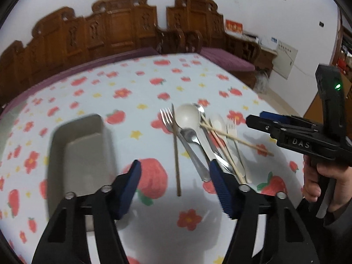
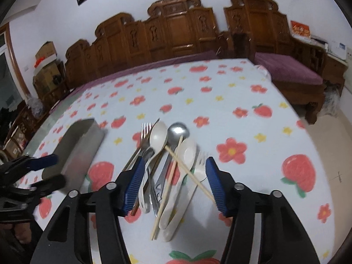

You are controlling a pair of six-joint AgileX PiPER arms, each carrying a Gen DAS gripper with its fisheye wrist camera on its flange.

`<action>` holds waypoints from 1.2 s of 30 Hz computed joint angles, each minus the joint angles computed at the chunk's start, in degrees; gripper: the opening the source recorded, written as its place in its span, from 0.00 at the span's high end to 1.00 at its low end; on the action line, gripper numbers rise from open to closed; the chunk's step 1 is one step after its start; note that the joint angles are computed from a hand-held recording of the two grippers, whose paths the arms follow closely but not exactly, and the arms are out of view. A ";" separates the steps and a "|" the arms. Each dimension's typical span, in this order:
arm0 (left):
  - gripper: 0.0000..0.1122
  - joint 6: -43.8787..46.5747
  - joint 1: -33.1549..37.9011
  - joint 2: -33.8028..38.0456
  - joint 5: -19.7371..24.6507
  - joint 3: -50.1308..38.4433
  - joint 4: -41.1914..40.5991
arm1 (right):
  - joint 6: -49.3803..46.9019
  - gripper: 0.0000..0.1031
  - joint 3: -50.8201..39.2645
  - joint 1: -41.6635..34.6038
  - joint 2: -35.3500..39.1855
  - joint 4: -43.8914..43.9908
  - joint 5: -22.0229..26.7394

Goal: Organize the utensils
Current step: 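Grasp a wooden chopstick with the left tool while the right tool grasps the white plastic spoon, then carry the chopstick into the metal tray and open the left tool while the right tool lifts the white spoon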

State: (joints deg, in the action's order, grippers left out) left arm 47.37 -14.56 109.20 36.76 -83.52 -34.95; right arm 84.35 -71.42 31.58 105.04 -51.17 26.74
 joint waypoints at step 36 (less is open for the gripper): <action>0.96 5.02 2.52 2.48 0.26 0.93 -2.77 | -32.27 0.80 -20.17 -0.68 17.21 27.70 3.16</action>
State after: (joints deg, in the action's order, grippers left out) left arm 52.38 -12.05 111.68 37.02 -82.59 -37.72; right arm 52.07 -91.59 30.89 122.25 -23.47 29.89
